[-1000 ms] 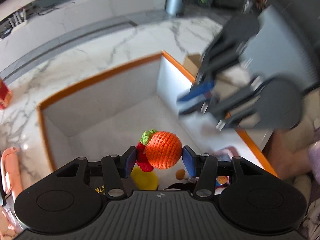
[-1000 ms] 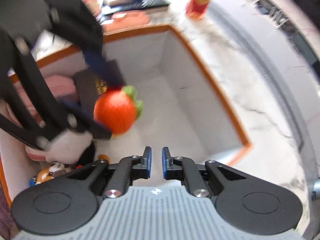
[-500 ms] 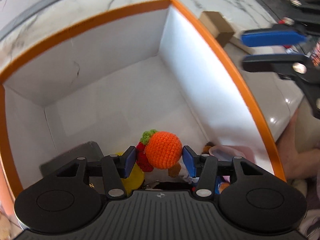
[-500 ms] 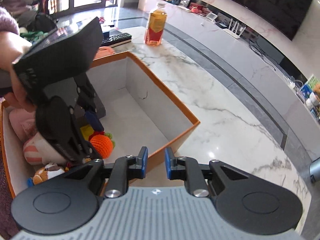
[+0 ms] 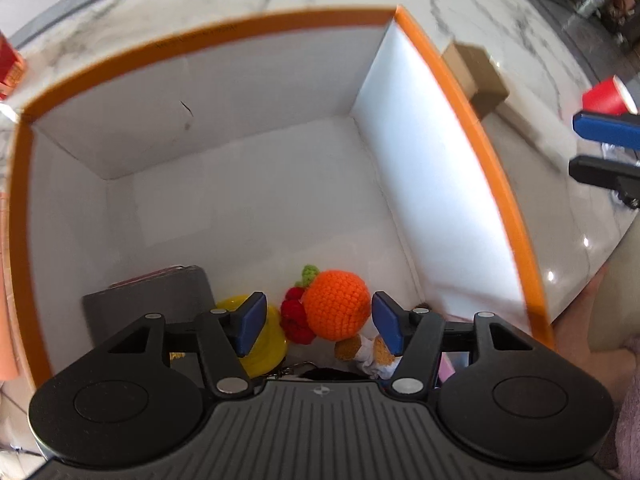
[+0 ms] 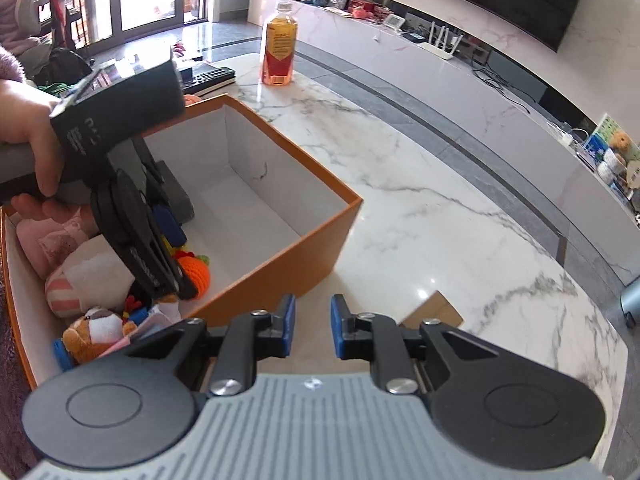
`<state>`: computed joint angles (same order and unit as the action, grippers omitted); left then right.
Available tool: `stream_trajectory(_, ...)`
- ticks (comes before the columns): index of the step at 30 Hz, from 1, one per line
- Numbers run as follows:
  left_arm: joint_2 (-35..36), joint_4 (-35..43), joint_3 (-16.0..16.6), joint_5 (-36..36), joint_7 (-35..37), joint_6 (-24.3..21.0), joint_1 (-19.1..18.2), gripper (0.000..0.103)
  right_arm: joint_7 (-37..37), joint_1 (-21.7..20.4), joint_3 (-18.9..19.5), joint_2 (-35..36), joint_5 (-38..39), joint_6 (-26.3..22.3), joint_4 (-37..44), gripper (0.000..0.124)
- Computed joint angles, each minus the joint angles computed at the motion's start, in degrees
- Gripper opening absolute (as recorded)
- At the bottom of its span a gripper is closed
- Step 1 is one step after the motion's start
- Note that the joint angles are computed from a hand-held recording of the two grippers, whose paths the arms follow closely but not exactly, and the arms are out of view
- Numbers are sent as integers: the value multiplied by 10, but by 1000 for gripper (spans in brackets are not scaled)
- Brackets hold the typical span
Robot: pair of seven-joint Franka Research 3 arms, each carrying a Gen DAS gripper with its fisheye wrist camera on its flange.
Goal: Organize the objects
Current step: 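Grasp the small brown cardboard box with the left tool while the right tool grasps the long white box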
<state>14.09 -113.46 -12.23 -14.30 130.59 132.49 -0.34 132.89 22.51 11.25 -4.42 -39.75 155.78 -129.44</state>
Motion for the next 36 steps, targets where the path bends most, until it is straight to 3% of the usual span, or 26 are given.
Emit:
stream_trajectory(4, -67, -49, -9, -74, 64, 34, 9, 69, 33, -8, 7, -41, -6, -6, -36, 26)
stream_trajectory(7, -123, -88, -2, -137, 136, 54, -5, 67, 60, -24, 19, -76, -6, -8, -71, 26)
stream_trajectory(10, -185, -136, 10, -205, 194, 64, -35, 65, 80, -43, 33, -116, 8, -11, -111, 26)
stream_trajectory(14, -214, -151, 25, -275, 222, 64, -87, 65, 140, -80, 56, -171, 18, 5, -173, 27)
stream_trajectory(17, -219, -159, 26, -310, 231, 89, -123, 71, 174, -112, 74, -212, 32, 30, -225, 31)
stream_trajectory(21, -175, -138, 8, -291, 189, 143, -150, 73, 171, -149, 93, -228, 52, 44, -263, 34)
stream_trajectory(25, -112, -100, -12, -252, 110, 181, -156, 80, 181, -207, 127, -209, 20, 64, -271, 37)
stream_trajectory(30, -24, -31, -34, -171, -16, 193, -148, 82, 242, -274, 168, -142, -99, 70, -232, 46)
stream_trajectory(36, 51, 28, -44, -73, -125, 196, -146, 83, 309, -289, 172, -65, -245, 26, -172, 56)
